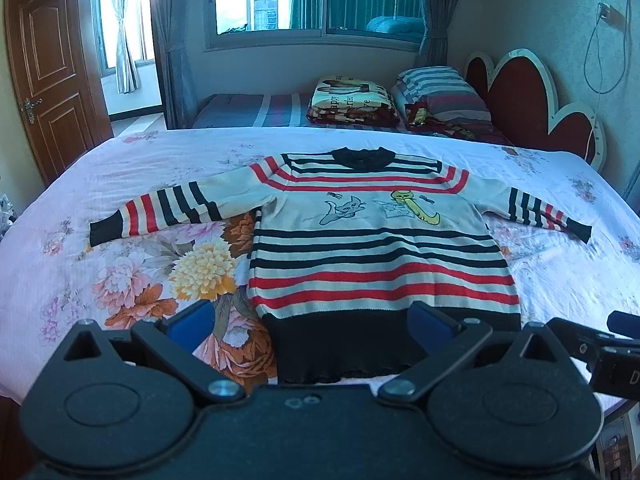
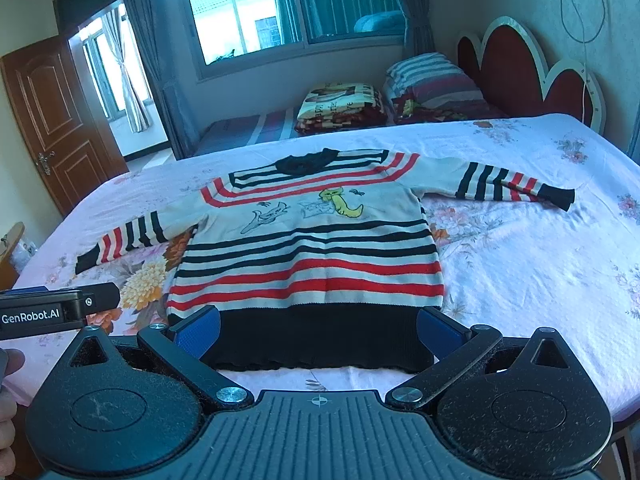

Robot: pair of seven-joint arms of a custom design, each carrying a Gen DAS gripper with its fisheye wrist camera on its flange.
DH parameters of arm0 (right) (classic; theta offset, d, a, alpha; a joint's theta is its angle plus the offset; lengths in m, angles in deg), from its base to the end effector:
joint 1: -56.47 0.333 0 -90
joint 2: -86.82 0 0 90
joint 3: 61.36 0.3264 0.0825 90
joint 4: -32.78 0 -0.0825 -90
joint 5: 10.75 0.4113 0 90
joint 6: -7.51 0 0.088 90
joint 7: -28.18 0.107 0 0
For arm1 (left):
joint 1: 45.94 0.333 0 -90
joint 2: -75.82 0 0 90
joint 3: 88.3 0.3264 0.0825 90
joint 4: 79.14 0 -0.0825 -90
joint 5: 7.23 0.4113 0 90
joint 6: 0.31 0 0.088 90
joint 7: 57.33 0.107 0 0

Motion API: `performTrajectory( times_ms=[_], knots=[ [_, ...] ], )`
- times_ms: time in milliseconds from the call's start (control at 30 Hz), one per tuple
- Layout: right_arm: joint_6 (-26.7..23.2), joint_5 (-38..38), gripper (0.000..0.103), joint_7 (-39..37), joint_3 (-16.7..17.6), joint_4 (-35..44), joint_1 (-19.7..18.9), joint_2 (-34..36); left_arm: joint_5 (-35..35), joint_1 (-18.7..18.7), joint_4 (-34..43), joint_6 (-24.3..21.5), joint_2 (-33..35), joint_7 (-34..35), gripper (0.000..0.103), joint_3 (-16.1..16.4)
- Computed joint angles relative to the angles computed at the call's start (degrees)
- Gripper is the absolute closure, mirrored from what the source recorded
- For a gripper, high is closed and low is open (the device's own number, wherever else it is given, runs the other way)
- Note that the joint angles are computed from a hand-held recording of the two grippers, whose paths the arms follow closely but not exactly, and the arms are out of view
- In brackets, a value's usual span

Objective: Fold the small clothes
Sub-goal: 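Reach the right gripper to the black sleeve cuff and close on it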

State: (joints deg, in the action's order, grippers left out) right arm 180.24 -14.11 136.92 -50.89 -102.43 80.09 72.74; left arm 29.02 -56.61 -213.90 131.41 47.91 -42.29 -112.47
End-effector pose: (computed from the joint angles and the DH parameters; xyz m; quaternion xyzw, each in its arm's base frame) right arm 0.4371 0.3080 0.5276 -0.7352 0.5206 -0.1729 0.3982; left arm 0.3836 -0.2763 0.5448 -0.7556 0.5218 -0.2231 0.3272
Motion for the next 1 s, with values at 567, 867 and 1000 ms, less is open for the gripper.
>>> performTrajectory(
  times_ms=[567,867,1000],
  knots=[
    [2.4,-7.1,0.000,2.3,-0.2,6.2,-4.5,7.5,4.2,1.5,4.9,2.0,8.8,-2.5,0.000,2.2],
    [0.7,2.4,0.000,-7.1,-4.0,14.4,-3.0,15.6,7.8,1.7,9.6,3.1,16.4,-4.8,0.000,4.9],
    [-1.5,4.0,0.000,-9.2,-4.4,19.6,-3.8,20.3,9.0,1.3,12.3,3.7,20.2,-6.4,0.000,6.8]
  ],
)
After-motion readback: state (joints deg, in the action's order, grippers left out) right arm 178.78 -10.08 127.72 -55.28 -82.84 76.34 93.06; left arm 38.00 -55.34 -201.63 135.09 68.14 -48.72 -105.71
